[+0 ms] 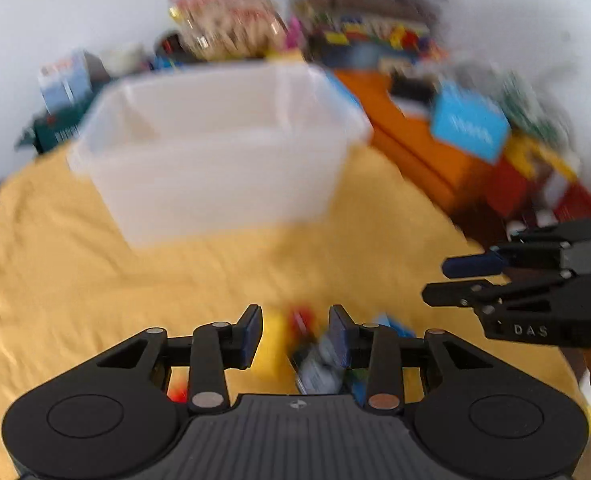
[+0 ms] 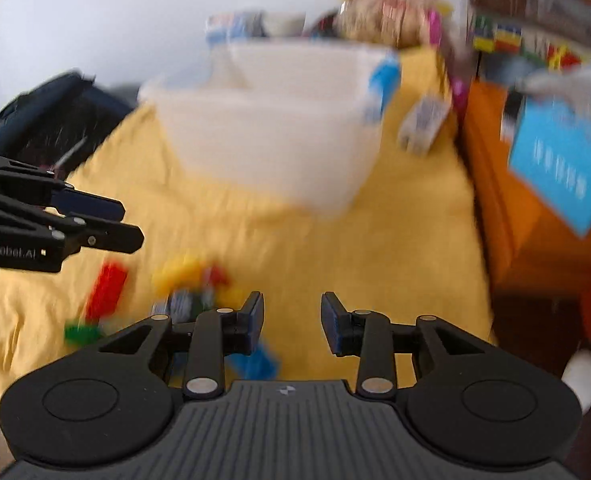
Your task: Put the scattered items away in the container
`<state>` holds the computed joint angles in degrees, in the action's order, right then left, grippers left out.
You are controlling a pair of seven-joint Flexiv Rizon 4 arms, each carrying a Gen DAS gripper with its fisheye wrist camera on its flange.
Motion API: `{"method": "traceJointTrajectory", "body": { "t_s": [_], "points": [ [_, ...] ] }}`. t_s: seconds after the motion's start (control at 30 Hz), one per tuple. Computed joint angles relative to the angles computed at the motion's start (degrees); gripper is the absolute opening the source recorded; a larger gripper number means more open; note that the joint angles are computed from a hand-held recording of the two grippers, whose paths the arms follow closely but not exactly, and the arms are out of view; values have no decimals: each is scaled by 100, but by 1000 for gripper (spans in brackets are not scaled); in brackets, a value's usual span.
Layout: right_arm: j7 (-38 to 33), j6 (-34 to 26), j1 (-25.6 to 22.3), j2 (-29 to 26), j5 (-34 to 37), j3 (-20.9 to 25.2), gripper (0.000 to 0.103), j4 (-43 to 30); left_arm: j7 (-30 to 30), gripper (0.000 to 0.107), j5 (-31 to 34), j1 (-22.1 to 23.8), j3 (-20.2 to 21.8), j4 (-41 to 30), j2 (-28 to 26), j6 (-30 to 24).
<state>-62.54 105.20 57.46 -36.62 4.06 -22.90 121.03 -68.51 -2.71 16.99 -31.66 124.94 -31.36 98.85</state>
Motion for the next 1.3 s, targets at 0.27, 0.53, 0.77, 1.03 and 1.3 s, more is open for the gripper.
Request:
{"method": "traceJointTrajectory", "body": {
  "t_s": [0.27,0.53,0.77,1.03,1.3],
  "points": [
    [-457,59,-82,-93,-271,262,36,53,-226,41,-67,-293,313,462,202,-73],
    [-1001,226,-939,-43,-568,1353,35,-159,-836,42,-130,-688,878,934,479,219],
    [-311,-209,-1734,-305,-651,2252,36,-849,-1338,42,46,-661,1124,1312,721,404],
    [865,-582,-1427,-737,-839,1782,43,-1447,-1451,42,403,-429,1122,1378,733,513],
    [716,13,-721,-806,-935,1020,20,-1134,-1200,42,690,92,627,1063,447,447]
  ]
}}
